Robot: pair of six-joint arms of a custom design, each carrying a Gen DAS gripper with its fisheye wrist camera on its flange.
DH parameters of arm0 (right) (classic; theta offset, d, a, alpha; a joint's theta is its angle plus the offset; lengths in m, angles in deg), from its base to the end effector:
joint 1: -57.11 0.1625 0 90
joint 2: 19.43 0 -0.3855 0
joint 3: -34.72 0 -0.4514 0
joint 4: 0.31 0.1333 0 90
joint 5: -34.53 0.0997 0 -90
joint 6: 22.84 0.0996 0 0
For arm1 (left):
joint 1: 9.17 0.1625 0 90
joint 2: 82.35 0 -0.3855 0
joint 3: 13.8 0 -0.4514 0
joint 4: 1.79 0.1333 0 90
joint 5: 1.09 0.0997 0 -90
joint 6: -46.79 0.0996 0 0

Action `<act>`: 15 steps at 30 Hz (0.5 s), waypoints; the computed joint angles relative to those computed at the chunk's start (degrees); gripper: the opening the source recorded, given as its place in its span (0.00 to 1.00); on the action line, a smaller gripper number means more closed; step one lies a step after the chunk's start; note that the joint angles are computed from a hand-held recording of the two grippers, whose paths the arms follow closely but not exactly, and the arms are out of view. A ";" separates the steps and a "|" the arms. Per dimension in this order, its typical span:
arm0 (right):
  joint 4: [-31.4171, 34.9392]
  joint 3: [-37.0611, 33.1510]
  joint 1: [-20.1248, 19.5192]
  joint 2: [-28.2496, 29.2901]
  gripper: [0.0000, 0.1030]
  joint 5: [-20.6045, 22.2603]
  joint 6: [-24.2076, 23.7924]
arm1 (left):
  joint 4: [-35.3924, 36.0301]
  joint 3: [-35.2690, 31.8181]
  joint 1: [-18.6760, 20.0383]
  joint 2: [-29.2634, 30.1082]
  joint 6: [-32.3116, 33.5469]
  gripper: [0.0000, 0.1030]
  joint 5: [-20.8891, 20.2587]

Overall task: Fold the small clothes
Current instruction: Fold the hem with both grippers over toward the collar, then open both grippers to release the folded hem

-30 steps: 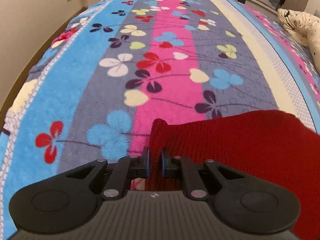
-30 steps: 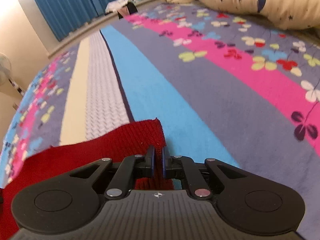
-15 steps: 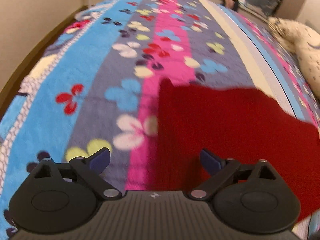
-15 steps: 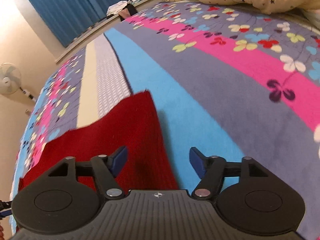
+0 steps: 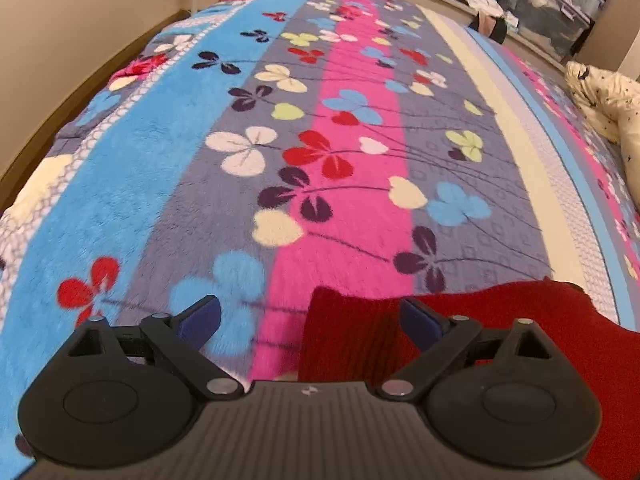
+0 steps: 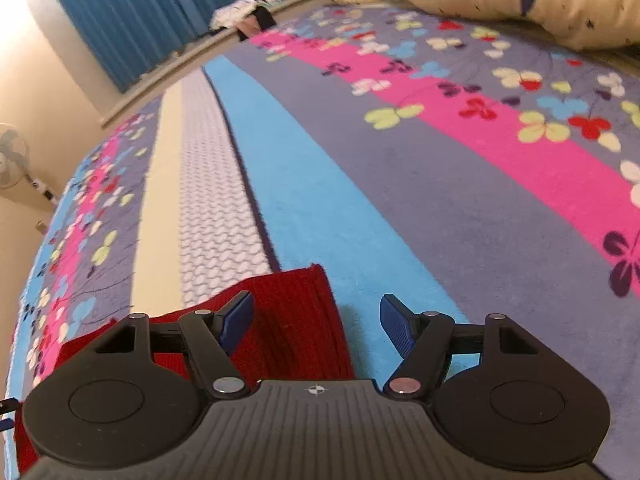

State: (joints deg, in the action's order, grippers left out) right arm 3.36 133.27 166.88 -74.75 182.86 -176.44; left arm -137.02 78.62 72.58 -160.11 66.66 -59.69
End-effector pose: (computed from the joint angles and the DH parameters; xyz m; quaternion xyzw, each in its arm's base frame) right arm 0.2186 -0.4646 0.0640 -0.2257 -0.8005 0.4728 0.2912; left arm 0.0904 -0.6674 0.4025 0.1564 0.9181 -0.2261 0.2854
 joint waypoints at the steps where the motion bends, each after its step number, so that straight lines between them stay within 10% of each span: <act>1: -1.85 1.11 -0.34 -0.73 0.49 -1.49 -0.62 | 0.14 -0.14 0.04 0.18 0.49 0.42 -0.33; 3: -5.28 3.81 -0.70 -2.89 0.12 -5.33 -1.44 | 1.37 -0.10 0.15 -0.47 -0.92 0.08 -1.66; 15: -16.97 6.68 4.18 -7.35 0.11 -1.54 -13.00 | -4.86 1.43 -2.29 -5.20 1.43 0.07 -7.33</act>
State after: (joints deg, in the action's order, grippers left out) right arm -13.61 139.95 171.06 -82.10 181.32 -189.44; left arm -141.88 80.04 70.29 -165.31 68.09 -67.02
